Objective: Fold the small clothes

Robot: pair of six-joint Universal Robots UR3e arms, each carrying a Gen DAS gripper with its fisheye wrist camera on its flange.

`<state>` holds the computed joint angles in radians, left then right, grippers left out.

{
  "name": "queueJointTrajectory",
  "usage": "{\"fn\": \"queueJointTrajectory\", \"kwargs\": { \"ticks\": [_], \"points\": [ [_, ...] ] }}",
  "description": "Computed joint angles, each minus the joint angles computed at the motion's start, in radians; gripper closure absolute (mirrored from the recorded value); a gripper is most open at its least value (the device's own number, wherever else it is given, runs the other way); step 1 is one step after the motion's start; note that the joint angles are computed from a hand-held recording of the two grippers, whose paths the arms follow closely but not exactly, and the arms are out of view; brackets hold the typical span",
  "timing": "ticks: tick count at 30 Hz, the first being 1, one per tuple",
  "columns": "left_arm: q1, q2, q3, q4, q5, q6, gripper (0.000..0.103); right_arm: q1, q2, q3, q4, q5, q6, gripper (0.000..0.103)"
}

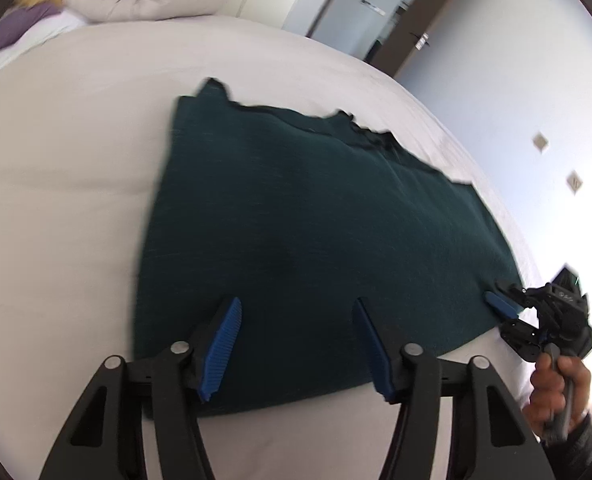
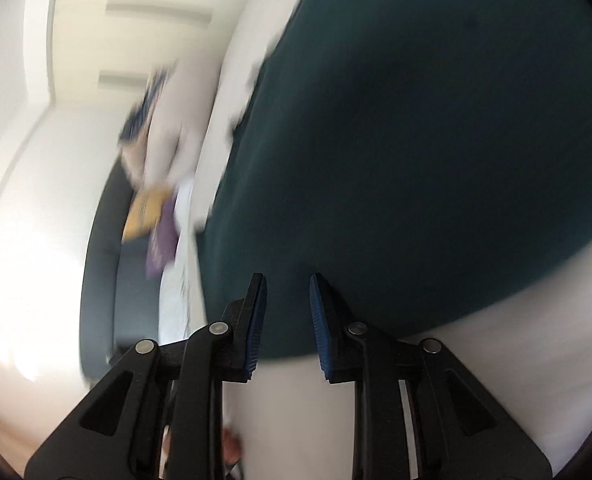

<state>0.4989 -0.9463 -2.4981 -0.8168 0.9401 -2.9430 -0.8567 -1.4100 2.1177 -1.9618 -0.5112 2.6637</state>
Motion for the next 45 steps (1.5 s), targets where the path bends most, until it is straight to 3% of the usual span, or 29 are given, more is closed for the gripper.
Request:
{"fn": "queueJointTrajectory", "kwargs": {
  "ticks": [2,4,8,11,12,16,18,20,22,24,26,28,30,34,36,37,38,39,40,43,45],
  "points": [
    [0.088,0.073,0.022,-0.131,-0.034,0.033,0.043,-0.093,-0.016,-0.009,-0.088,-0.007,0.085,0.080],
    [0.112,0.064,0.050,-0.137,-0.063,0.022,0.040,-0.128,-0.040,-0.022,-0.142,-0.003,0.135,0.080],
    [-0.084,-0.241,0.173,0.230,-0.001,-0.174,0.034,0.015,0.057,-0.158,-0.134,0.067,0.166,0.080],
    [-0.228,-0.501,0.344,0.432,0.070,-0.282,0.034,0.223,0.206,-0.275,-0.345,0.100,0.352,0.080],
    [-0.248,-0.569,0.403,0.447,0.069,-0.304,0.034,0.293,0.285,-0.338,-0.454,0.099,0.450,0.080],
    [-0.308,-0.799,0.607,0.454,0.165,-0.330,0.032,0.491,0.571,-0.660,-0.614,0.084,0.737,0.080],
    [-0.287,-0.851,0.603,0.479,0.197,-0.332,0.032,0.548,0.662,-0.796,-0.566,0.079,0.765,0.080],
    [-0.201,-0.864,0.522,0.558,0.106,-0.324,0.036,0.573,0.769,-0.924,-0.587,0.052,0.839,0.080],
    [-0.104,-0.859,0.425,0.636,-0.033,-0.317,0.043,0.567,0.865,-0.993,-0.732,0.069,0.981,0.080],
    [-0.059,-0.866,0.397,0.651,-0.104,-0.329,0.047,0.532,0.942,-1.062,-0.865,0.062,1.098,0.080],
    [-0.041,-0.871,0.380,0.670,-0.135,-0.342,0.049,0.486,1.012,-1.140,-0.911,0.066,1.177,0.082],
    [-0.039,-0.875,0.370,0.693,-0.142,-0.349,0.049,0.430,0.993,-1.099,-0.946,0.031,1.204,0.083],
    [-0.037,-0.883,0.373,0.707,-0.149,-0.363,0.049,0.373,0.987,-1.055,-1.011,0.073,1.240,0.084],
    [0.023,-0.873,0.350,0.671,-0.230,-0.362,0.048,0.314,0.805,-0.838,-1.036,-0.045,1.151,0.080],
    [0.066,-0.783,0.311,0.583,-0.230,-0.331,0.040,0.290,0.760,-0.767,-1.058,-0.014,1.139,0.077],
    [0.096,-0.720,0.277,0.545,-0.237,-0.306,0.029,0.283,0.710,-0.713,-1.036,-0.021,1.085,0.067],
    [0.142,-0.631,0.227,0.492,-0.249,-0.268,0.011,0.278,0.651,-0.640,-1.045,-0.038,1.041,0.044],
    [0.169,-0.568,0.196,0.451,-0.234,-0.250,0.002,0.266,0.585,-0.537,-1.084,-0.040,1.012,0.035],
    [0.200,-0.497,0.156,0.421,-0.219,-0.247,0.000,0.260,0.539,-0.475,-1.076,-0.017,0.935,0.025],
    [0.331,-0.339,0.098,0.096,-0.320,-0.065,0.000,0.201,0.365,-0.301,-0.906,0.060,0.715,0.025],
    [0.378,-0.285,0.095,-0.095,-0.333,0.038,0.001,0.180,0.257,-0.246,-0.671,0.106,0.511,0.025]
  ]
}}
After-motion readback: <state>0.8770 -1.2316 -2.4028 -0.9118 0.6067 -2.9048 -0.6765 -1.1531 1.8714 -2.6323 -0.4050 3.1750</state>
